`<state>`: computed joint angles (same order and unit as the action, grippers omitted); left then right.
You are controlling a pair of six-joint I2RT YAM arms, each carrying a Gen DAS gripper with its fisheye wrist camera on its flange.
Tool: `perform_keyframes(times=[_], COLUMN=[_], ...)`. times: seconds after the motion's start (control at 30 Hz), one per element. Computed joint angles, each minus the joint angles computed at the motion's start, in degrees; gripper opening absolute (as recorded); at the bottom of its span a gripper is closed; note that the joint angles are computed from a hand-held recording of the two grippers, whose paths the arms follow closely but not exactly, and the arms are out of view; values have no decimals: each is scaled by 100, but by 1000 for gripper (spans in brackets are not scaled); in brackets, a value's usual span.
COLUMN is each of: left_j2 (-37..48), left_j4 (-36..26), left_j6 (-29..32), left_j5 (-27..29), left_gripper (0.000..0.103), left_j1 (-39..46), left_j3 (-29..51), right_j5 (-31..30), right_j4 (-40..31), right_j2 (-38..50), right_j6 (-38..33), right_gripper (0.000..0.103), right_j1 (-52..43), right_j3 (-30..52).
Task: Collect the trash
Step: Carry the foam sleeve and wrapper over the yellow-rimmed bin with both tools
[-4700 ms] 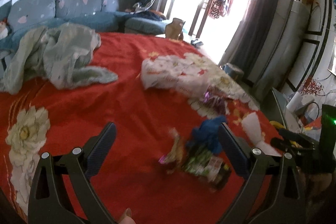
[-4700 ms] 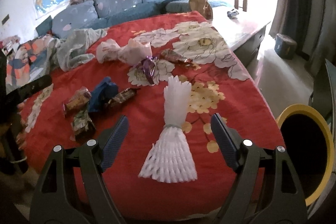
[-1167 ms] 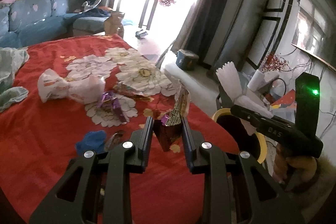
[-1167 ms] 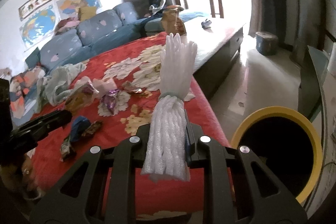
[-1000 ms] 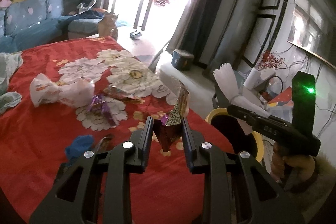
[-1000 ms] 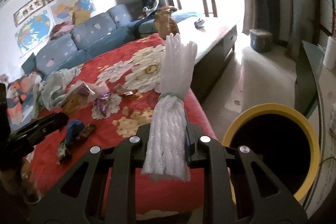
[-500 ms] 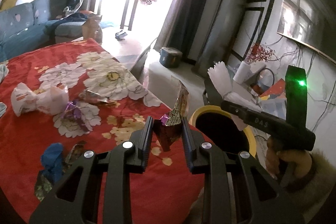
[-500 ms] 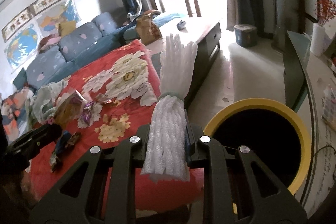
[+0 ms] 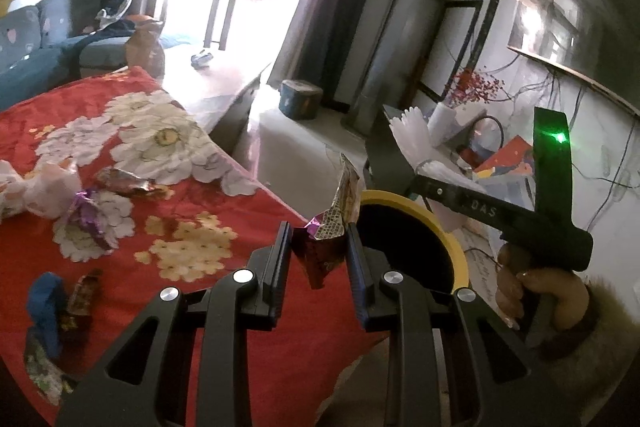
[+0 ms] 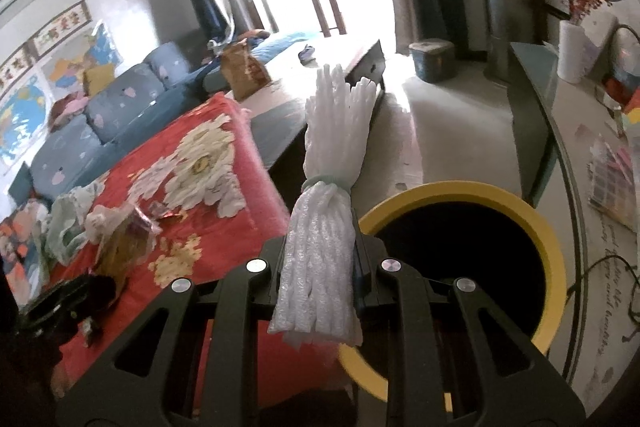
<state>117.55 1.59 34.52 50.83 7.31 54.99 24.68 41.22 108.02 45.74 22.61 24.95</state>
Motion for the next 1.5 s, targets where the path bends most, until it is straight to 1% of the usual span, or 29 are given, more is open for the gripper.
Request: perform_keyframes(times=[0.47,0.77,1.03,1.4,1.5], left_j2=[81,330,546,988,1113], left_j4=[411,526,694,785,825], left_j6=[-187,-301,-403,-587,-670], left_j5=[-300,-562,-792,-1108,-1201], left_gripper=[26,26,26,26,26], left_j1=[-724,-1179,-1530,-2019,-2173], left_j3=[-287,-214,-180,149,231], right_j5=[-256,-455,-748,-1117,-1177], right_j4=[581,1029,1386,1929,2018], right_j2=[239,567,1026,1753,1907], right_j6=[184,182,205,253,295], right_gripper=[15,16,16,16,18], right_j1=[-607,-1003,-1323,-1757,-1862], right_j3=[-457,-697,-731,-750,-745])
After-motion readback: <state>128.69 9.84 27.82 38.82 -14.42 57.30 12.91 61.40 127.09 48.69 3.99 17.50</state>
